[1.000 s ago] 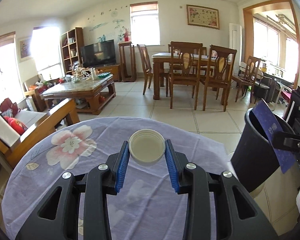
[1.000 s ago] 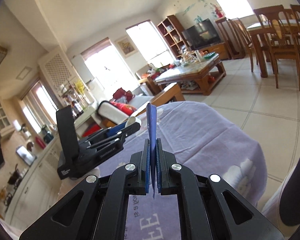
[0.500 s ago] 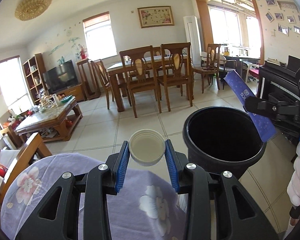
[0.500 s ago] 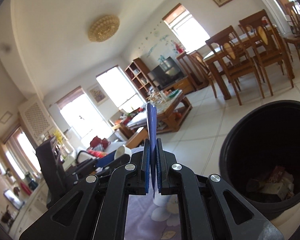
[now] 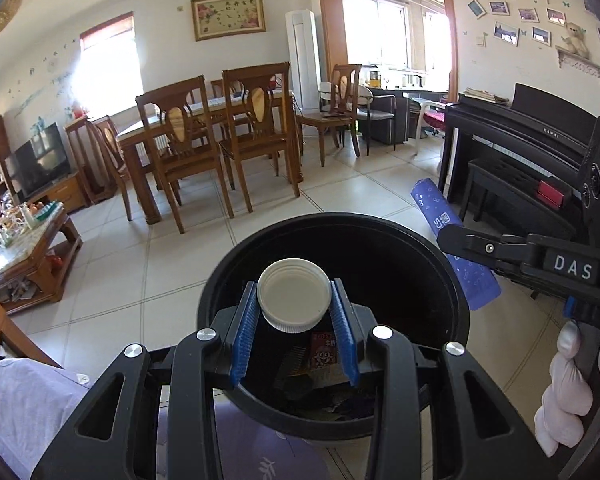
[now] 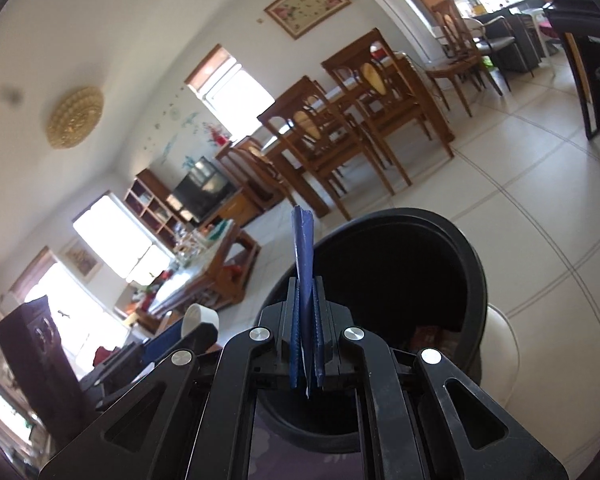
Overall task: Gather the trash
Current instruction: 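Carry the white cup and blue pack over the bin and lower them in, then open both tools to release the cup and blue pack into the bin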
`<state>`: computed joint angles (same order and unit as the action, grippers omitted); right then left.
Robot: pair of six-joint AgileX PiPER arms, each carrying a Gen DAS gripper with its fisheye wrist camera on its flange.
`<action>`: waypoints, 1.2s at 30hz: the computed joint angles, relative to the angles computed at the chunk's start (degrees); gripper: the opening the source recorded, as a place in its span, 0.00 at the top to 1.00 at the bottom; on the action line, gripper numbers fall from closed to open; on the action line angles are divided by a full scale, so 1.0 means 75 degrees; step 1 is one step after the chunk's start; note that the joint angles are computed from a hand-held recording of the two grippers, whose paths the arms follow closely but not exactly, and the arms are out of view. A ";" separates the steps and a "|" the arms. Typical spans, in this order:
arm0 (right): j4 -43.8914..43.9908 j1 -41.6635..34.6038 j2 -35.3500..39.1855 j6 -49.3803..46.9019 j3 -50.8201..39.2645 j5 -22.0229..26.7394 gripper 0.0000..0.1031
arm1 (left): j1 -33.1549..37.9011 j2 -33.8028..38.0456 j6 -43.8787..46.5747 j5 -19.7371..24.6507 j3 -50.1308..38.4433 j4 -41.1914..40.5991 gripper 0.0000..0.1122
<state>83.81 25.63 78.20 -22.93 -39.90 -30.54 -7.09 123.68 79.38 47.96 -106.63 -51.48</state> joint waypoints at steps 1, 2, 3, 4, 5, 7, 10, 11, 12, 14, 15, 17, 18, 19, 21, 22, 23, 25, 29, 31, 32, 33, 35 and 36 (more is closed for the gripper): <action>0.0037 0.0011 0.0302 0.0106 -0.0157 -0.0023 0.93 | -0.0125 0.0157 -0.0239 0.0001 -0.0164 0.0224 0.68; 0.0005 -0.0120 0.0363 0.0201 -0.0107 0.0072 0.93 | -0.0223 0.0353 -0.0447 0.0050 -0.0377 0.0397 0.68; -0.0033 -0.0247 0.0453 0.0289 -0.0092 0.0184 0.93 | -0.0311 0.0514 -0.0610 0.0044 -0.0535 0.0540 0.68; -0.0083 -0.0337 0.0655 0.0387 -0.0197 0.0273 0.93 | -0.0346 0.0587 -0.0671 0.0012 -0.0553 0.0630 0.68; -0.0149 -0.0398 0.0890 0.0510 -0.0338 0.0339 0.93 | -0.0404 0.0687 -0.0784 0.0003 -0.0639 0.0748 0.68; -0.0309 -0.0532 0.1117 0.0745 -0.0388 0.0461 0.93 | -0.0503 0.0776 -0.0931 -0.0050 -0.0682 0.0922 0.68; -0.0403 -0.0658 0.1490 0.0904 -0.0609 0.0586 0.93 | -0.0585 0.0930 -0.1143 -0.0008 -0.0831 0.1165 0.68; -0.0383 -0.0720 0.1598 0.0887 -0.0677 0.0645 0.93 | -0.0630 0.0986 -0.1236 -0.0004 -0.0875 0.1270 0.68; -0.0340 -0.0773 0.1710 0.0851 -0.0747 0.0691 0.93 | -0.0669 0.1065 -0.1326 0.0022 -0.0967 0.1386 0.68; -0.0350 -0.0849 0.1885 0.0889 -0.0873 0.0804 0.93 | -0.0724 0.1145 -0.1443 0.0088 -0.1050 0.1581 0.68; -0.0485 -0.0882 0.1948 0.1045 -0.0874 0.0837 0.93 | -0.0741 0.1156 -0.1481 0.0137 -0.1063 0.1647 0.68; -0.0326 -0.0983 0.2086 0.0844 -0.1044 0.0914 0.93 | -0.0811 0.1238 -0.1567 0.0148 -0.1096 0.1781 0.68; -0.0127 -0.0912 0.2093 0.0708 -0.1061 0.0851 0.93 | -0.0838 0.1312 -0.1636 0.0186 -0.1185 0.1848 0.68; -0.0128 -0.0931 0.2128 0.0744 -0.1066 0.0860 0.93 | -0.0850 0.1334 -0.1635 0.0213 -0.1177 0.1864 0.68; -0.0278 -0.0970 0.2181 0.0990 -0.1020 0.0885 0.93 | -0.0886 0.1347 -0.1644 0.0190 -0.1124 0.1936 0.68; -0.0319 -0.0971 0.2204 0.1084 -0.1002 0.0875 0.93 | -0.0905 0.1367 -0.1666 0.0197 -0.1137 0.1979 0.68; -0.0385 -0.1005 0.2233 0.1166 -0.1000 0.0897 0.93 | -0.0904 0.1385 -0.1675 0.0218 -0.1152 0.2002 0.68; -0.0155 -0.1001 0.2308 0.0982 -0.1125 0.0919 0.93 | -0.0922 0.1403 -0.1697 0.0192 -0.1151 0.2058 0.68; 0.0113 -0.0841 0.2326 0.0926 -0.1148 0.0801 0.84 | -0.0969 0.1479 -0.1938 0.0184 -0.1316 0.2261 0.67; 0.0271 -0.0796 0.2384 0.0837 -0.1214 0.0747 0.71 | -0.0984 0.1465 -0.1995 0.0124 -0.1292 0.2298 0.66; 0.0131 -0.0763 0.2353 0.1005 -0.1159 0.0714 0.68 | -0.0979 0.1460 -0.2000 0.0111 -0.1282 0.2289 0.66; 0.0260 -0.0724 0.2370 0.0886 -0.1198 0.0666 0.68 | -0.0970 0.1460 -0.1992 0.0101 -0.1279 0.2272 0.66; 0.0390 -0.0652 0.2366 0.0772 -0.1216 0.0548 0.66 | -0.0969 0.1400 -0.1943 0.0019 -0.1144 0.2232 0.65; 0.0328 -0.0653 0.2343 0.0847 -0.1177 0.0534 0.66 | -0.0982 0.1341 -0.1904 -0.0057 -0.1036 0.2212 0.60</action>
<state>86.28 20.73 95.77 -16.58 -48.73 -26.53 -14.45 133.74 65.11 47.53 -114.41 -34.90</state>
